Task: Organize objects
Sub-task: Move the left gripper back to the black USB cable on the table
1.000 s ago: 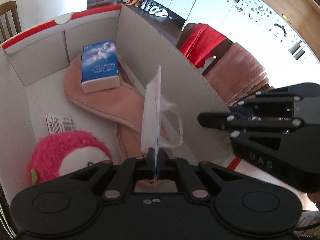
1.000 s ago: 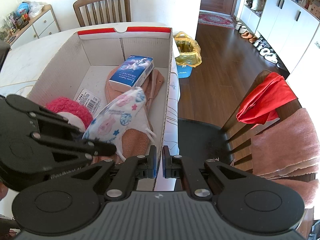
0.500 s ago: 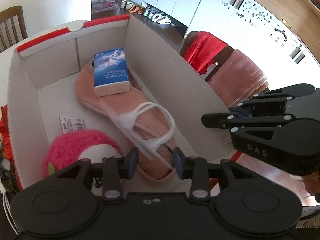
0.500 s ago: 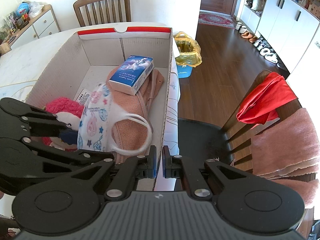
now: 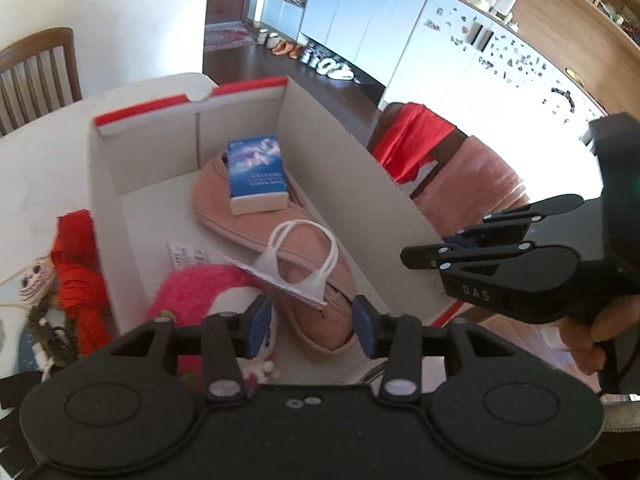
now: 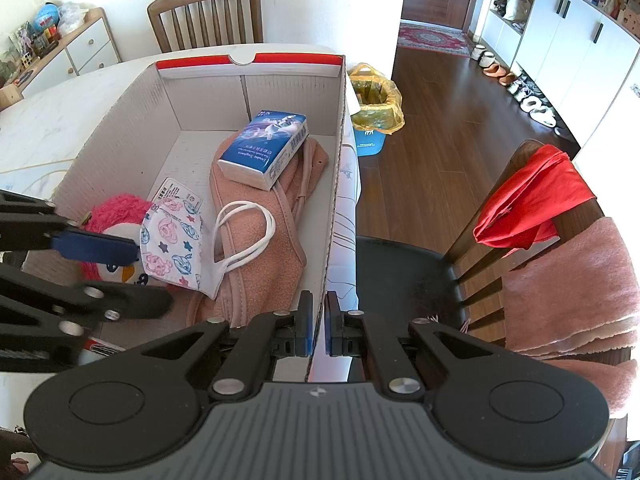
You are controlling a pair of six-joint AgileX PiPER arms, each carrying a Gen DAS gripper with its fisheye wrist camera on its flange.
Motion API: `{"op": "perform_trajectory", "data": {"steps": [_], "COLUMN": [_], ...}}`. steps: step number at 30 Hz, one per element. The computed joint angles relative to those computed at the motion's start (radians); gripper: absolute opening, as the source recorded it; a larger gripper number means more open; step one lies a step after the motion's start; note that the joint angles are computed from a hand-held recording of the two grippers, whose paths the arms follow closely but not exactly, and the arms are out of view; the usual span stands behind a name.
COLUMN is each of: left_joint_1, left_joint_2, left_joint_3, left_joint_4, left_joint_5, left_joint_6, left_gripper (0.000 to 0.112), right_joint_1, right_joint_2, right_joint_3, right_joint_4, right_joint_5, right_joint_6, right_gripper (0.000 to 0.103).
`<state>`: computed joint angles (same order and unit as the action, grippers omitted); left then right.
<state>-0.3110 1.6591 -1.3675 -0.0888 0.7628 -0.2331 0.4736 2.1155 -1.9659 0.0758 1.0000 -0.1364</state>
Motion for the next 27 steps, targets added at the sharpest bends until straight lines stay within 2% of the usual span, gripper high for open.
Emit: {"op": "perform_trajectory", "data": {"steps": [8, 11, 17, 19, 21, 27], "left_joint_1": [0.014, 0.029, 0.085, 0.100, 0.118, 0.175], "left_joint_2": [-0.111, -0.159, -0.240, -0.263, -0.285, -0.333], "left_joint_3": [0.076, 0.114, 0.185, 0.208, 0.234, 0.302], "left_joint_4": [0.070, 0.111, 0.192, 0.242, 0.277, 0.378], "left_joint_5": [-0.020, -0.021, -0.007, 0.000, 0.001, 0.013], "left_joint_6": [-0.079, -0.119, -0.214, -0.268, -0.297, -0.376], "left_gripper": [0.049, 0.055, 0.070, 0.084, 0.085, 0.100], "right_joint_1": [-0.002, -0.001, -0.002, -0.001, -0.001, -0.007], "right_joint_2": [0.002, 0.002, 0.002, 0.003, 0.003, -0.002], "right_joint_3": [-0.001, -0.001, -0.002, -0.006, -0.006, -0.004], "right_joint_4": [-0.003, -0.002, -0.003, -0.006, -0.006, -0.011], "right_joint_5": [0.000, 0.000, 0.001, 0.005, 0.005, 0.010], "right_joint_6": [-0.007, -0.004, -0.005, -0.003, -0.004, -0.010], "right_gripper": [0.005, 0.005, 0.005, 0.005, 0.005, 0.005]}}
